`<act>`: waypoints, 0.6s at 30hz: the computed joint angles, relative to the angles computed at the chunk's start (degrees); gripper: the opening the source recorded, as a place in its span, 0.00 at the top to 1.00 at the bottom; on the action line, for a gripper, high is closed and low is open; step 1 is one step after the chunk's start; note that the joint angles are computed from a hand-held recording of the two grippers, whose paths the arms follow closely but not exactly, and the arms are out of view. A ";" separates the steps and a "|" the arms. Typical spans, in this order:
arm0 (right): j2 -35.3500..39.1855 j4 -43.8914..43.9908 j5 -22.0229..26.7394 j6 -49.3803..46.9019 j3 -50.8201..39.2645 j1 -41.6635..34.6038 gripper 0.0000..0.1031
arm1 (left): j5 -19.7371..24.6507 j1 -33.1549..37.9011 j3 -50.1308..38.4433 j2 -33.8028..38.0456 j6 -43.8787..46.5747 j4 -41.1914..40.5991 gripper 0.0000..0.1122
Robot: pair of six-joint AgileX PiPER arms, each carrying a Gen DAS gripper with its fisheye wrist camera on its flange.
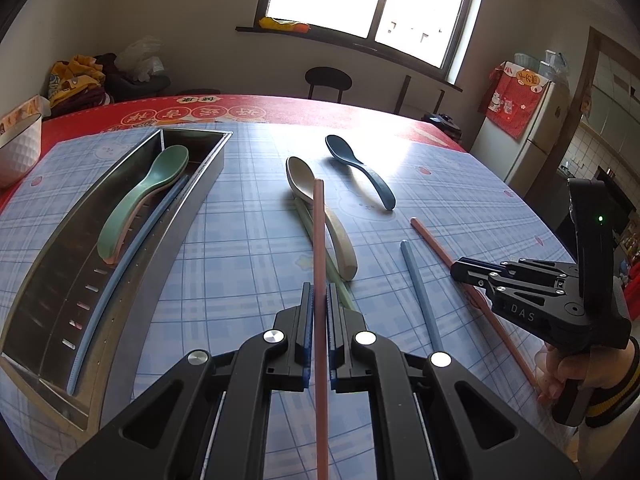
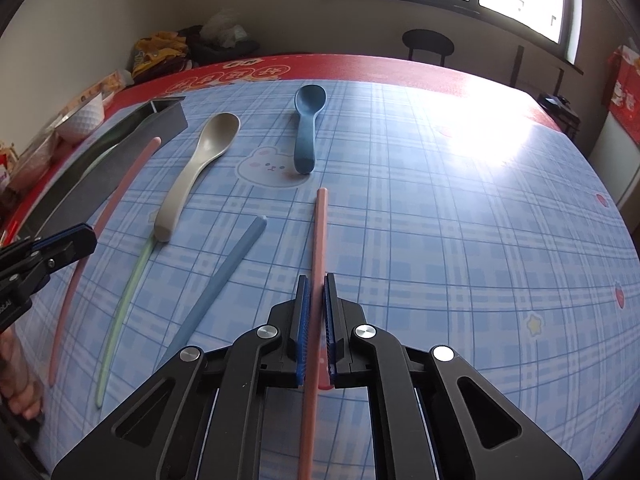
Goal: Organize utensils
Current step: 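Grasp a second pink chopstick with the right tool while the left tool holds its pink chopstick, then lower the pink chopstick into the tray and open the left tool while the right tool holds its chopstick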
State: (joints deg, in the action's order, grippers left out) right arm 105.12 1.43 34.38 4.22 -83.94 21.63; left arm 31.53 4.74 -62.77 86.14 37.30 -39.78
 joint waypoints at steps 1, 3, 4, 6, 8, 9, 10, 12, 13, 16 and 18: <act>0.02 -0.01 0.00 -0.02 -0.03 0.00 0.94 | -0.07 -0.05 0.02 -0.02 -0.04 0.09 0.95; 0.05 -0.01 0.02 0.00 -0.07 0.00 0.94 | -0.12 -0.10 0.05 -0.05 -0.10 0.16 0.95; -0.01 0.06 -0.02 -0.02 -0.03 0.00 0.94 | -0.17 -0.12 0.02 -0.03 -0.20 0.25 0.95; -0.40 0.23 -0.55 -0.15 0.39 -0.07 0.94 | -0.14 -0.11 0.08 -0.09 -0.19 0.25 0.95; -1.53 2.11 -2.29 -1.77 1.87 -0.49 0.94 | -0.16 -0.08 0.08 -0.08 -0.06 0.06 0.95; -2.26 3.71 -3.44 -3.04 2.86 -0.92 0.94 | -0.17 -0.09 0.12 -0.10 -0.06 0.06 0.95; -2.82 5.75 -4.37 -4.60 3.57 -1.47 0.94 | -0.17 -0.09 0.12 -0.10 -0.06 0.06 0.95; -3.63 12.74 -5.51 -10.44 4.83 -3.21 0.94 | -0.15 -0.08 0.16 -0.13 0.11 -0.01 0.95; -3.79 15.87 -5.63 -12.85 5.18 -4.08 0.94 | -0.17 -0.09 0.19 -0.16 0.13 0.03 0.95; -3.61 26.65 -4.65 -21.24 5.70 -7.05 0.94 | -0.15 -0.12 0.17 -0.19 0.21 0.02 0.95; -3.58 35.07 -3.71 -28.01 6.49 -9.26 0.94 | 0.14 0.13 0.10 -0.08 0.65 -0.54 0.95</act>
State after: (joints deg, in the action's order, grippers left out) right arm 101.54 36.50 30.67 -23.79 -77.45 12.37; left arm 31.68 4.87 -62.67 86.06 37.95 -40.32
